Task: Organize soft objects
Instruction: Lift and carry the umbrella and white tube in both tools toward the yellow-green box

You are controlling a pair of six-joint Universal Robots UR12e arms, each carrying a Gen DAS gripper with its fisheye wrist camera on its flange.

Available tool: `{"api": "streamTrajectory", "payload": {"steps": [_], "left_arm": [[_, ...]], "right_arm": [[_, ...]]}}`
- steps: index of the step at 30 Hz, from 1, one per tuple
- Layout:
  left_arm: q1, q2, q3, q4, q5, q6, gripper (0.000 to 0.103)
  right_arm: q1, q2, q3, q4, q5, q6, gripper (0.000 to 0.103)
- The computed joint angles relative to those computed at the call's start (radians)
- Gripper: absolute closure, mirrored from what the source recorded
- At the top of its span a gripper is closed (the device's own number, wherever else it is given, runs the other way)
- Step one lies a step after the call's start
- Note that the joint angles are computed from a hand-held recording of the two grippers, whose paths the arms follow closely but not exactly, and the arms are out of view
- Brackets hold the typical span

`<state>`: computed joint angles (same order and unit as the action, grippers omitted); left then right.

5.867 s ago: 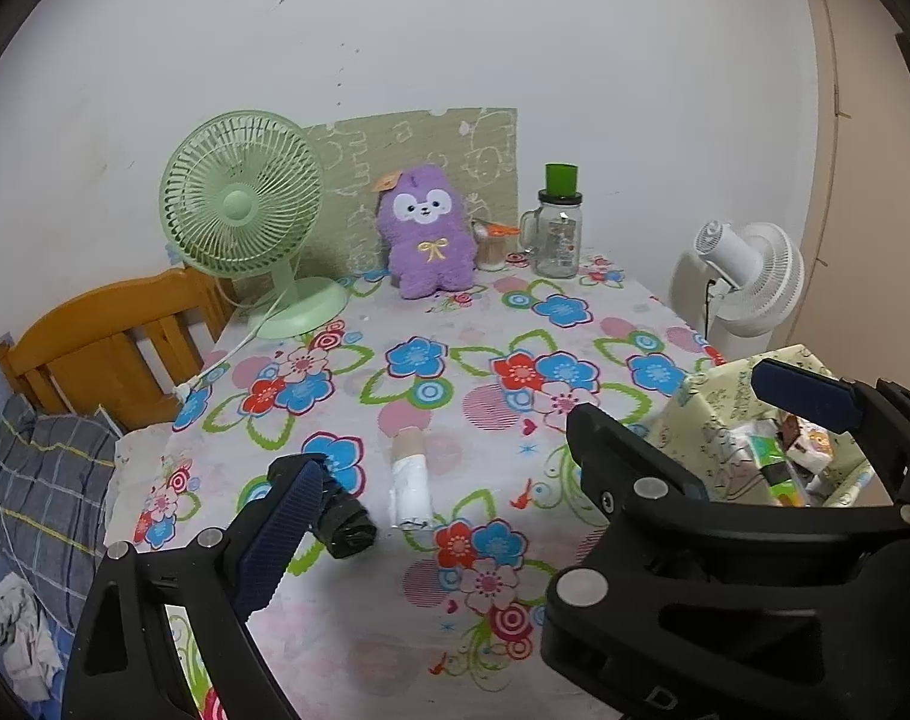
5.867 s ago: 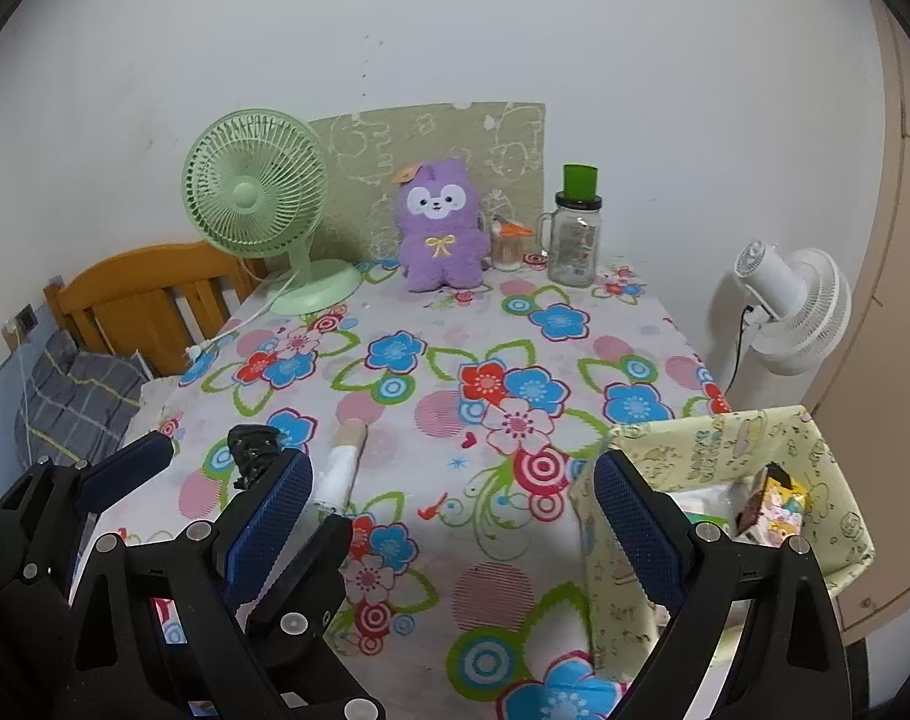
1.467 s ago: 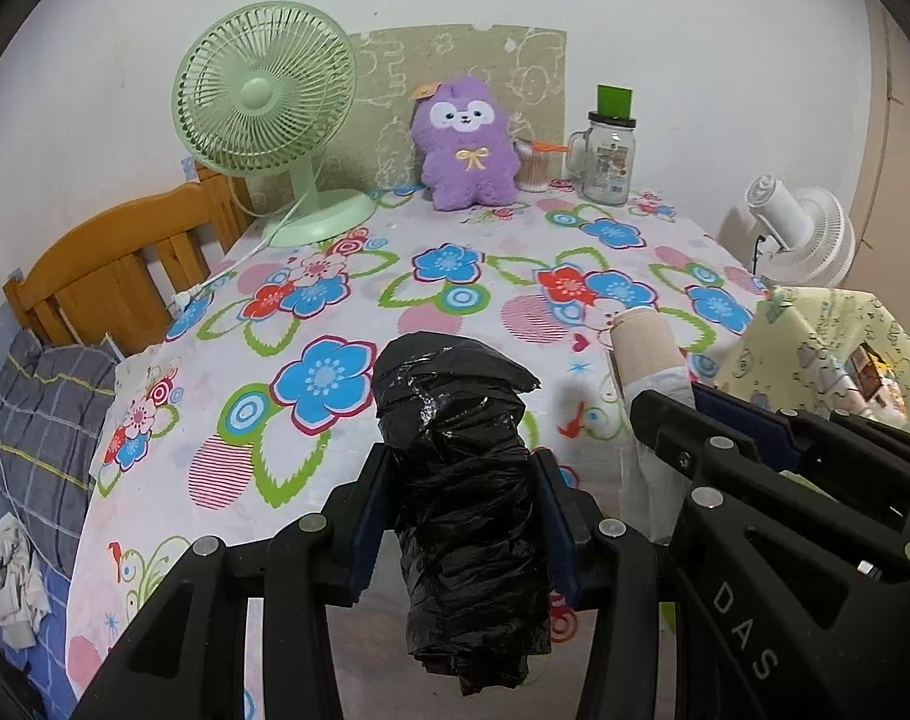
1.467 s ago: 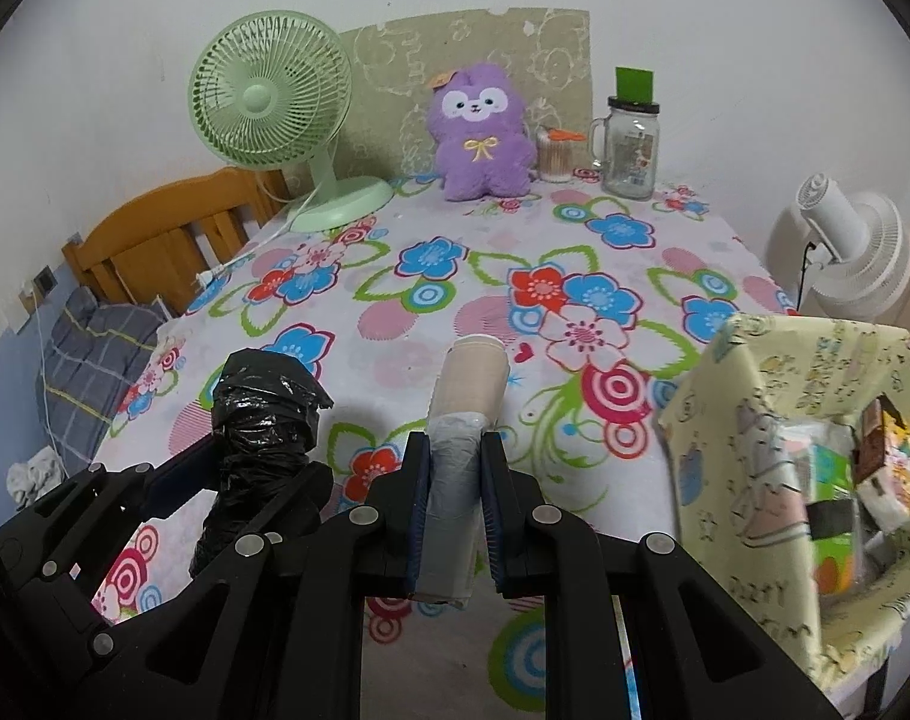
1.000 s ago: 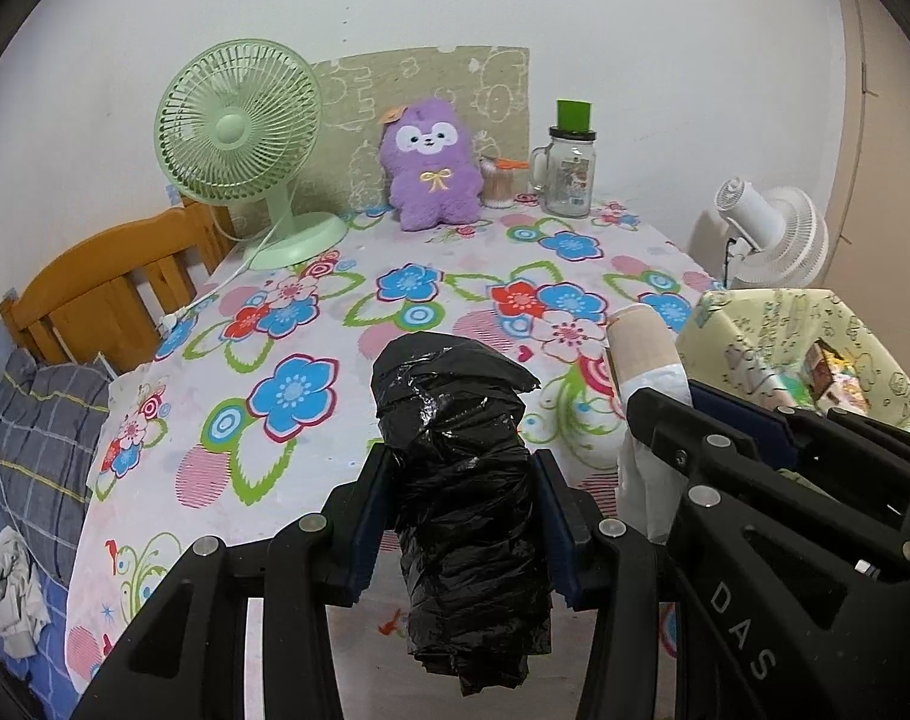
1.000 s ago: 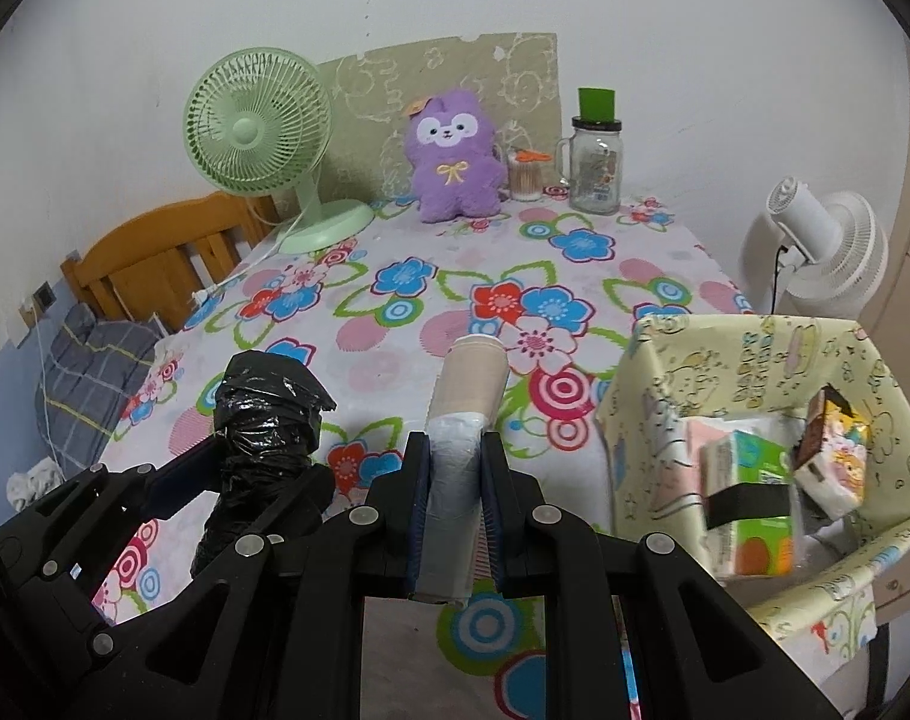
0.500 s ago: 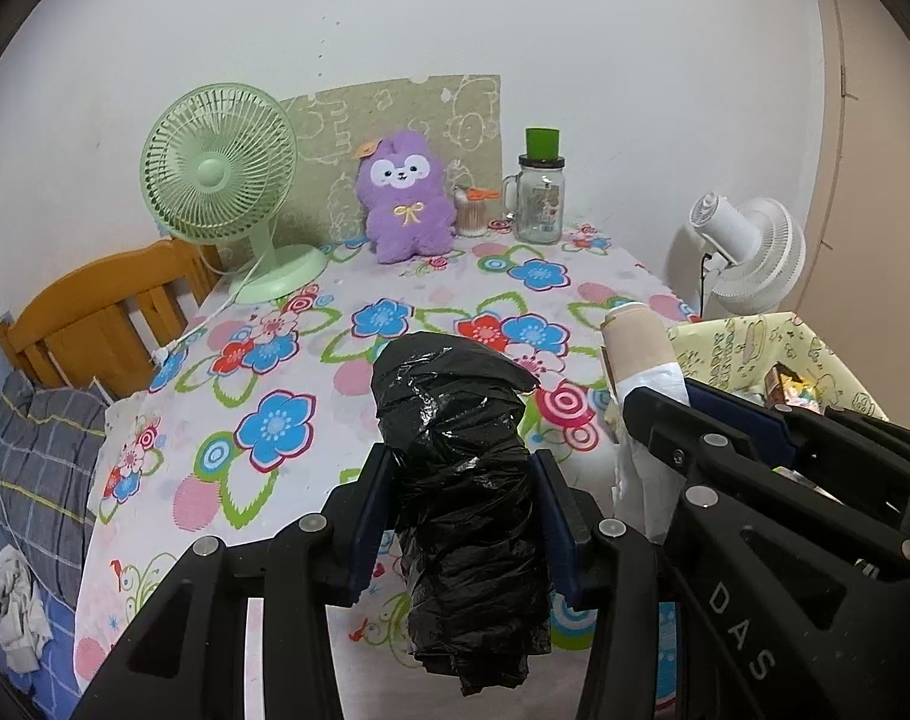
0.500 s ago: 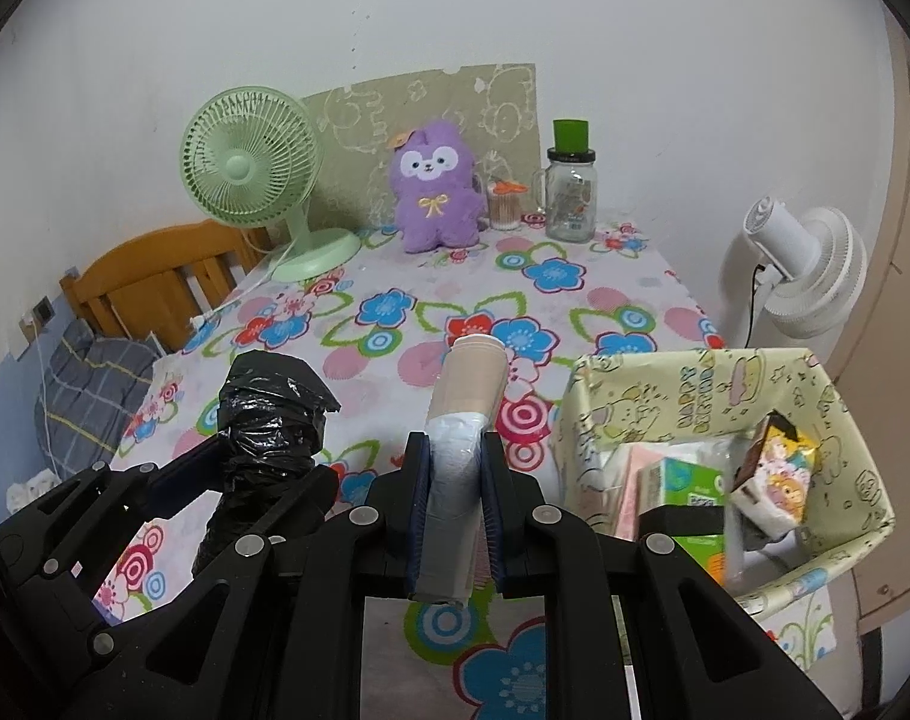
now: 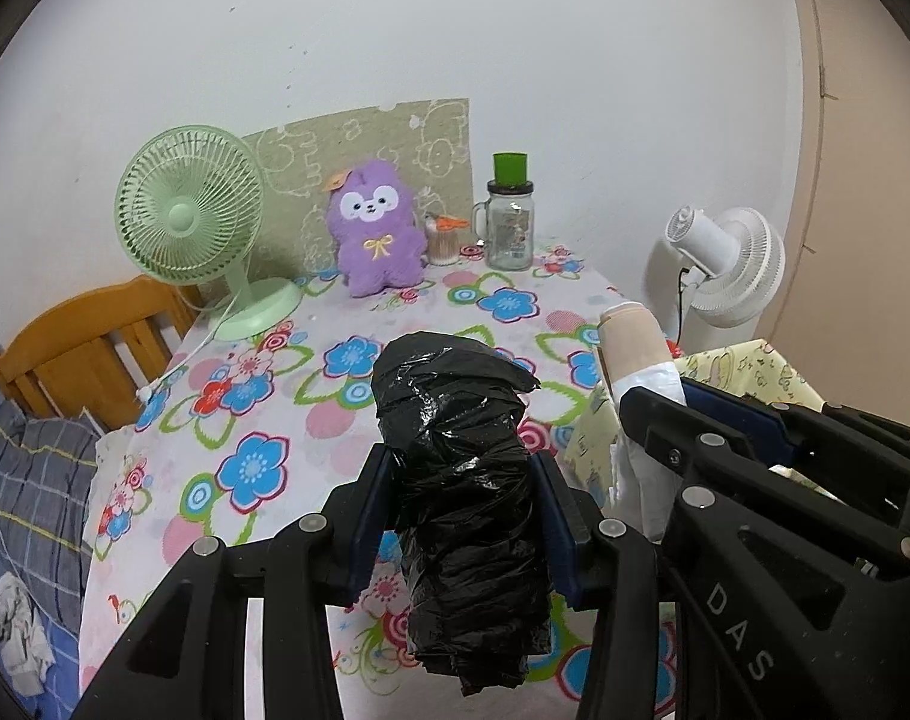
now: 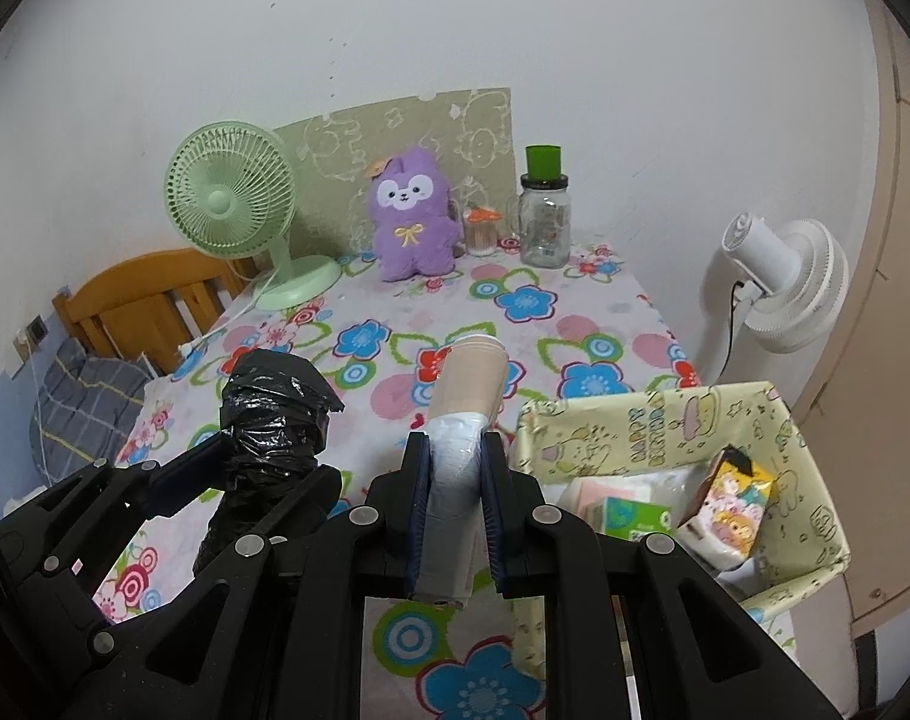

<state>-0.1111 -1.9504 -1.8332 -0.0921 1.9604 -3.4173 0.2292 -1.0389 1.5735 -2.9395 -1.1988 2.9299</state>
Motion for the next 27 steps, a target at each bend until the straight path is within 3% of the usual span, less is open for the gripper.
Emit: {"api": "streamTrajectory", "payload": {"steps": [27], "left_arm": [[-0.038,-0.086,0.135,-0.044,-0.064,0.043,0.056]], "right_arm": [[-0.059,0.023,-0.044,0.018,-0.047,0.026,0.083]]}}
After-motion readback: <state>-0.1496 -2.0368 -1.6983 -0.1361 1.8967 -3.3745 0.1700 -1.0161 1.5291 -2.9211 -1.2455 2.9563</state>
